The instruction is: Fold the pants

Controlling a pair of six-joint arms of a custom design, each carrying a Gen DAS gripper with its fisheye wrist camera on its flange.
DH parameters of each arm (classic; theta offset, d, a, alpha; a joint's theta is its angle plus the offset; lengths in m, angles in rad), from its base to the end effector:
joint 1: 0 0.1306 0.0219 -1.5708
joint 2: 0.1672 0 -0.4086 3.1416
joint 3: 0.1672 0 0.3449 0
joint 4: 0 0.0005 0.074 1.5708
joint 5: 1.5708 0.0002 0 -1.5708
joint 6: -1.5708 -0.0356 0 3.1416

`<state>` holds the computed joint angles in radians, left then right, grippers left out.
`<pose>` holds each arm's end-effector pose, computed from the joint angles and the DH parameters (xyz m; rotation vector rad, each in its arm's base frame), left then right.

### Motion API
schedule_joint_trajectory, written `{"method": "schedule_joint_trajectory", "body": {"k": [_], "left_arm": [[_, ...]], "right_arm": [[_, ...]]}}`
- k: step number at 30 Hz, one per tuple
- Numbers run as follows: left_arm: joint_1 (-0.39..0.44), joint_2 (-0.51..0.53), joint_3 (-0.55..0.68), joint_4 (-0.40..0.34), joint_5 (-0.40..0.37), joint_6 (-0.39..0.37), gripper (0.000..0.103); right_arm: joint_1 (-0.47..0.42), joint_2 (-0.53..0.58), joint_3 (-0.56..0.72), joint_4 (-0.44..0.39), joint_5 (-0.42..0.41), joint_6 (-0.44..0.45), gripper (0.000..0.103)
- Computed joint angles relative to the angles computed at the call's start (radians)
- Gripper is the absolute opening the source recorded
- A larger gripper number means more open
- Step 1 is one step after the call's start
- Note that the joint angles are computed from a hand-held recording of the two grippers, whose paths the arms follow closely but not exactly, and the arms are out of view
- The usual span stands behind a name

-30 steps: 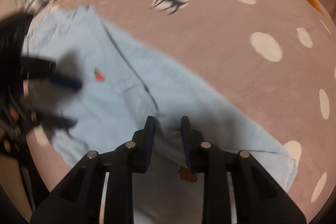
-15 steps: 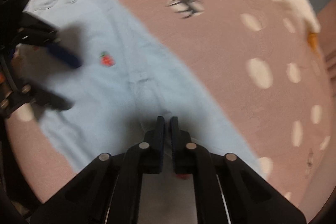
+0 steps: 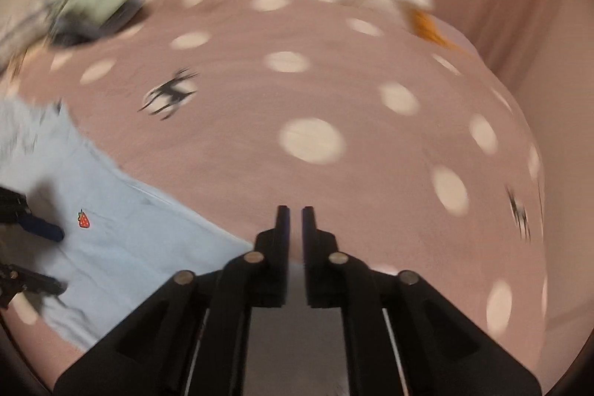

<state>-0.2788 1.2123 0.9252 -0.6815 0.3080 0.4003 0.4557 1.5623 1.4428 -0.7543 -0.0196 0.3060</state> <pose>0.3199 -0.1033 0.3450 -0.0327 2.6025 -0.6494 0.4481 0.2198 0.4088 -0.9174 2.2679 0.0904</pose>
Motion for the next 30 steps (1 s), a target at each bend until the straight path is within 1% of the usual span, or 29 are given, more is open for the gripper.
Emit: {"method": "schedule_joint_trajectory", "body": {"k": [1,2,4,6,9,10,11,12,13,14,15,16,17,19,20,21,22,23,24,25,26,27,29,30], "left_arm": [[0.004,0.0,0.004,0.002,0.002,0.008,0.061],[0.005,0.001,0.009,0.002,-0.001,0.009,0.061],[-0.002,0.009,0.024,0.008,-0.008,0.006,0.061],[-0.016,0.025,0.043,0.012,-0.006,0.001,0.061],[-0.049,0.061,0.086,0.017,-0.018,-0.008,0.061],[-0.057,0.077,0.102,0.019,-0.015,-0.011,0.061],[-0.064,0.101,0.122,0.022,-0.008,-0.02,0.061],[-0.068,0.134,0.147,0.024,-0.011,-0.03,0.061],[-0.07,0.168,0.172,0.021,-0.022,-0.041,0.061],[-0.069,0.208,0.2,0.012,-0.038,-0.049,0.061],[-0.067,0.235,0.217,0.014,-0.052,-0.048,0.061],[-0.066,0.249,0.226,0.024,-0.06,-0.047,0.061],[-0.067,0.266,0.244,0.034,-0.084,-0.047,0.061],[-0.071,0.281,0.267,0.029,-0.117,-0.049,0.061],[-0.073,0.281,0.271,0.028,-0.131,-0.045,0.061],[-0.071,0.274,0.264,0.034,-0.131,-0.038,0.061],[-0.071,0.266,0.255,0.04,-0.135,-0.033,0.061],[-0.071,0.255,0.245,0.042,-0.154,-0.025,0.061],[-0.068,0.243,0.235,0.039,-0.159,-0.02,0.061],[-0.063,0.228,0.223,0.039,-0.151,-0.016,0.061],[-0.059,0.211,0.21,0.04,-0.14,-0.015,0.061],[-0.057,0.187,0.19,0.034,-0.124,-0.02,0.061],[-0.058,0.149,0.158,0.027,-0.091,-0.032,0.061],[-0.059,0.128,0.137,0.019,-0.075,-0.041,0.061]], "right_arm": [[-0.017,-0.017,-0.017,0.001,-0.014,-0.023,0.013],[-0.054,-0.05,-0.047,-0.01,-0.053,-0.056,0.015],[-0.09,-0.094,-0.098,-0.022,-0.101,-0.088,0.016],[-0.116,-0.132,-0.154,-0.024,-0.149,-0.103,0.016],[-0.108,-0.147,-0.199,-0.013,-0.201,-0.1,0.016],[-0.097,-0.138,-0.205,-0.002,-0.213,-0.103,0.018],[-0.087,-0.123,-0.212,0.002,-0.213,-0.107,0.024],[-0.078,-0.095,-0.209,-0.013,-0.174,-0.106,0.027],[-0.07,-0.067,-0.206,-0.019,-0.105,-0.11,0.025],[-0.077,-0.048,-0.214,-0.009,-0.062,-0.127,0.023],[-0.109,-0.053,-0.235,0.036,-0.126,-0.17,0.023],[-0.137,-0.06,-0.243,0.06,-0.15,-0.219,0.018],[-0.158,-0.063,-0.245,0.072,-0.122,-0.266,0.001],[-0.187,-0.07,-0.25,0.083,-0.078,-0.31,0.0],[-0.199,-0.075,-0.249,0.076,-0.078,-0.329,0.003],[-0.203,-0.089,-0.25,0.075,-0.079,-0.337,0.009],[-0.199,-0.102,-0.252,0.079,-0.077,-0.323,0.027],[-0.193,-0.119,-0.256,0.086,-0.076,-0.3,0.039],[-0.187,-0.131,-0.258,0.088,-0.067,-0.295,0.04],[-0.183,-0.141,-0.259,0.084,-0.047,-0.298,0.038],[-0.178,-0.15,-0.26,0.079,-0.041,-0.312,0.04],[-0.179,-0.17,-0.275,0.09,-0.067,-0.317,0.04],[-0.173,-0.187,-0.299,0.107,-0.158,-0.293,0.038],[-0.162,-0.188,-0.305,0.105,-0.173,-0.279,0.038]]}}
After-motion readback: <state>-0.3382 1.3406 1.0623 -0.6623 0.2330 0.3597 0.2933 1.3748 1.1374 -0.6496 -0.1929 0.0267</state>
